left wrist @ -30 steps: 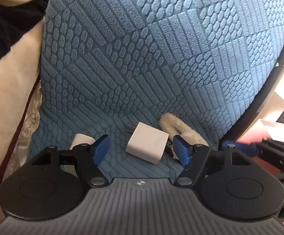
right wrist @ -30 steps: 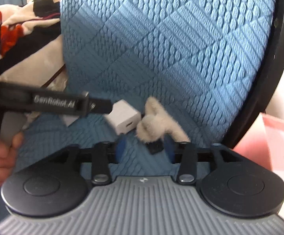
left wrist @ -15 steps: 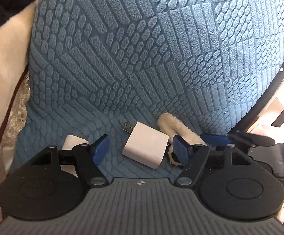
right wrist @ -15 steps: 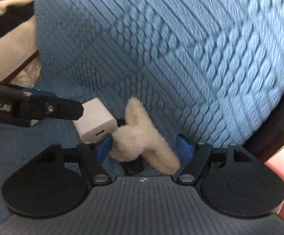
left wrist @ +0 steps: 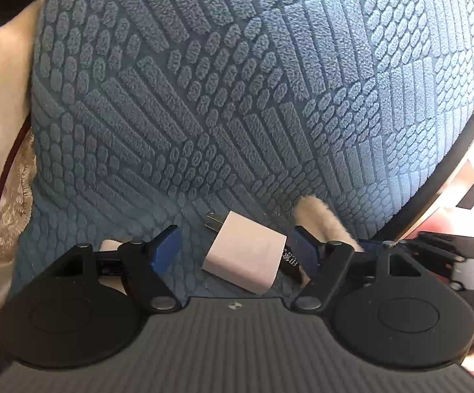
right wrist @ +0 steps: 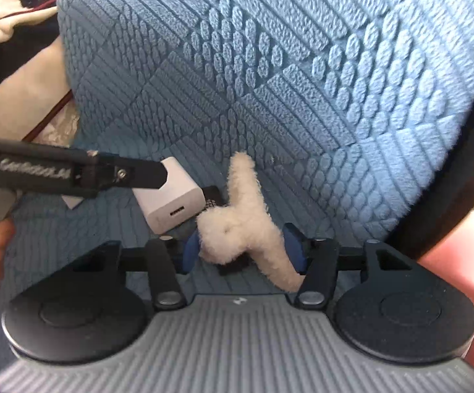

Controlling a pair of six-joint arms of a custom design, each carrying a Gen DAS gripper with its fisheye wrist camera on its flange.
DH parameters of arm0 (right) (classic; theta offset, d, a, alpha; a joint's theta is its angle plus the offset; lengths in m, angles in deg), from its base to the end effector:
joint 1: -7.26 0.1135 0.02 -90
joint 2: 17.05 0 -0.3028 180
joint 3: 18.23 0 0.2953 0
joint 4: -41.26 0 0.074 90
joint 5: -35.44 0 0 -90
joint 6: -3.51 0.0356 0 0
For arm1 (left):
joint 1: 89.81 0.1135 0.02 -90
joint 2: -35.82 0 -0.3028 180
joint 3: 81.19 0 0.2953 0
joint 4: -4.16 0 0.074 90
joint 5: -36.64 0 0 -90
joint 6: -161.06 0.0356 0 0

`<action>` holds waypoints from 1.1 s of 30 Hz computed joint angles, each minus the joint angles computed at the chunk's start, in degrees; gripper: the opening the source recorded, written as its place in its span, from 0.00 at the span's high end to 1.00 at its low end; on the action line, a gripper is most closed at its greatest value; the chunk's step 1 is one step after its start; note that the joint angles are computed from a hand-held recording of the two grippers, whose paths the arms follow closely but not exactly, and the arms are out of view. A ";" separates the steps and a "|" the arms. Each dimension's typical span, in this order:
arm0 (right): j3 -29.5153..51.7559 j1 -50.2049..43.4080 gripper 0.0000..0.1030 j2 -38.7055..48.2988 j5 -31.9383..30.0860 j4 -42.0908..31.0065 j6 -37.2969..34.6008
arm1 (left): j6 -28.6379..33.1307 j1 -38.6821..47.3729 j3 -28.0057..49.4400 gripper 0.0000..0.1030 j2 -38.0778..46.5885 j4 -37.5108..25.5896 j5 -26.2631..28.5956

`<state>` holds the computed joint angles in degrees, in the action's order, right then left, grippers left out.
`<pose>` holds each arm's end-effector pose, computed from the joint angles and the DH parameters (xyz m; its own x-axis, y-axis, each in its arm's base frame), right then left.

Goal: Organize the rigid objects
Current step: 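Grasp the white charger with left tool while right tool grasps the beige hair tie, then lift the white charger with left tool while right tool lifts the hair tie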

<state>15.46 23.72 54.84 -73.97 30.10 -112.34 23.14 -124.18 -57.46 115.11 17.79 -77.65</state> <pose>0.2153 0.0760 0.1371 -0.4479 -0.5611 -0.6961 -0.7446 0.6651 -0.0570 0.1815 -0.1064 0.0964 -0.5641 -0.4338 -0.7026 -0.2338 0.9000 -0.3680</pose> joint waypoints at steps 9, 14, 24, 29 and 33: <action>-3.03 -2.16 0.45 -11.68 1.73 -8.22 -3.58 | 6.36 -0.73 4.66 0.24 5.32 -1.07 -0.03; -3.71 -0.02 0.45 -11.89 3.67 -7.82 -4.51 | 8.72 -0.17 7.08 0.24 8.89 -0.74 -0.16; -4.85 2.94 0.45 -7.09 6.22 -2.68 -4.82 | 11.44 -1.75 12.45 0.29 15.04 -2.12 -1.46; -5.21 3.20 0.45 -5.76 6.68 -1.00 -4.81 | 9.73 -2.03 14.25 0.41 16.49 -4.56 -2.49; -5.46 3.75 0.45 -4.02 7.07 1.34 -4.54 | 8.79 -1.49 12.84 0.43 15.07 -4.38 -2.26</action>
<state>9.99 27.47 50.82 -66.90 31.44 -116.88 31.93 -125.67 -44.62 130.18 13.41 -79.91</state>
